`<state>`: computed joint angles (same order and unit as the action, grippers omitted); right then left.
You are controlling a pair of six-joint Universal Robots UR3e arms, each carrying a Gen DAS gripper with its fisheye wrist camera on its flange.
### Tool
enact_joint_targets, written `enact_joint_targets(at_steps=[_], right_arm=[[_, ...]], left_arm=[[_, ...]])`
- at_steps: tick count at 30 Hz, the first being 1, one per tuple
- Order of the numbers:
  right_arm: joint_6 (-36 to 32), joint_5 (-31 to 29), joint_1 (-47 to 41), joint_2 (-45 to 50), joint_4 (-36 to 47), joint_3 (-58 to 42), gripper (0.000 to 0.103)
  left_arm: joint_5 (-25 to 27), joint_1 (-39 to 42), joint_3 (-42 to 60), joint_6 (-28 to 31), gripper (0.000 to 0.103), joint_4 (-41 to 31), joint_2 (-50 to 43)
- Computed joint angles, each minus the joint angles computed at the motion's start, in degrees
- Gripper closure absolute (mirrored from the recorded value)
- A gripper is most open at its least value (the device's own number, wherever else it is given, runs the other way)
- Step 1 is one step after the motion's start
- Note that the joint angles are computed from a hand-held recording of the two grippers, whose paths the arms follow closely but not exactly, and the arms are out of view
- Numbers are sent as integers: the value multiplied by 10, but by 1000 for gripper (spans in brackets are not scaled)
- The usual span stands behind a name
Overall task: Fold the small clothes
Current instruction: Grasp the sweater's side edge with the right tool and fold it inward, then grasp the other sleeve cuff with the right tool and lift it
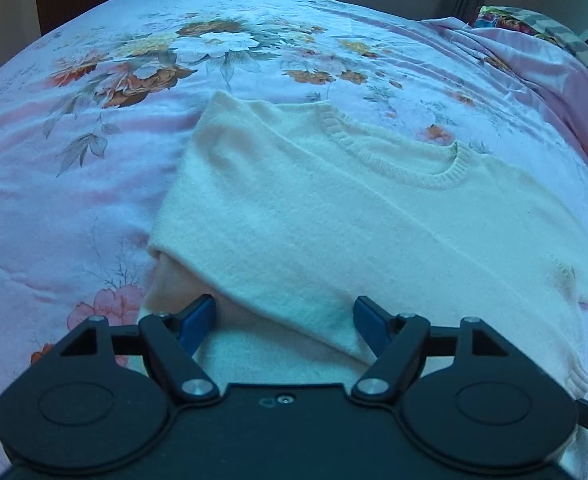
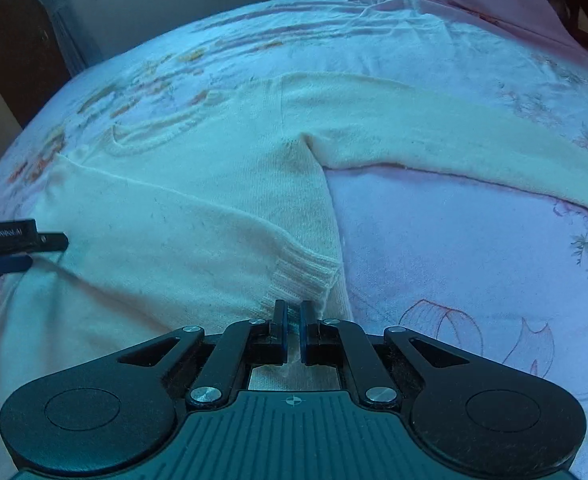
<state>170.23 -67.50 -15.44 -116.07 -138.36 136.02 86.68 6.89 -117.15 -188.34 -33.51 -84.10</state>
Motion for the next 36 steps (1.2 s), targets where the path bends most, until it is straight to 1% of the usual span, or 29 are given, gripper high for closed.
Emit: enact_joint_targets(at_steps=[1,2,4,7,9,12,15,16,19,23,26,29,31,34,36], right_arm=[[-9,21,-23,-22,19,2,99],[-14,31,-43,-40,28,4,99],[-21,34,-69,-44,41,-6,99],[-32,31,-109,-28,51,-22,99],[-46,34,-147,-14,72,-37,99],[-61,39,-212,1,100,-49,99],[-63,51,-285,24,125,-67,99],[-56,49,-295,38,119,-74,99],[-19,44,-306,99,87,-105,99],[38,34,-302,176,45,-149,99],[73,37,-302,212,21,-168,99],[100,48,-312,233,16,-179,99],[97,58,-324,224,33,-178,99],[58,70,-356,183,81,-161,99],[54,77,-378,155,98,-144,98]], left_arm=[[-20,7,-4,1,29,-4,14],[-25,8,-2,1,29,-10,20],[-20,-2,9,-6,29,-15,20],[-11,-18,26,-24,29,-18,9],[-5,-30,37,-29,28,-20,-1],[24,-54,53,-33,28,-15,-21],[20,-60,66,-44,27,-15,-37],[21,-63,72,-47,27,-14,-44],[34,-78,96,-53,27,-8,-72],[24,-79,108,-61,27,-3,-88],[26,-80,105,-54,27,3,-92],[23,-73,100,-49,27,7,-92],[22,-66,95,-47,28,8,-89],[20,-57,90,-38,28,12,-85],[22,-53,89,-34,28,16,-87]])
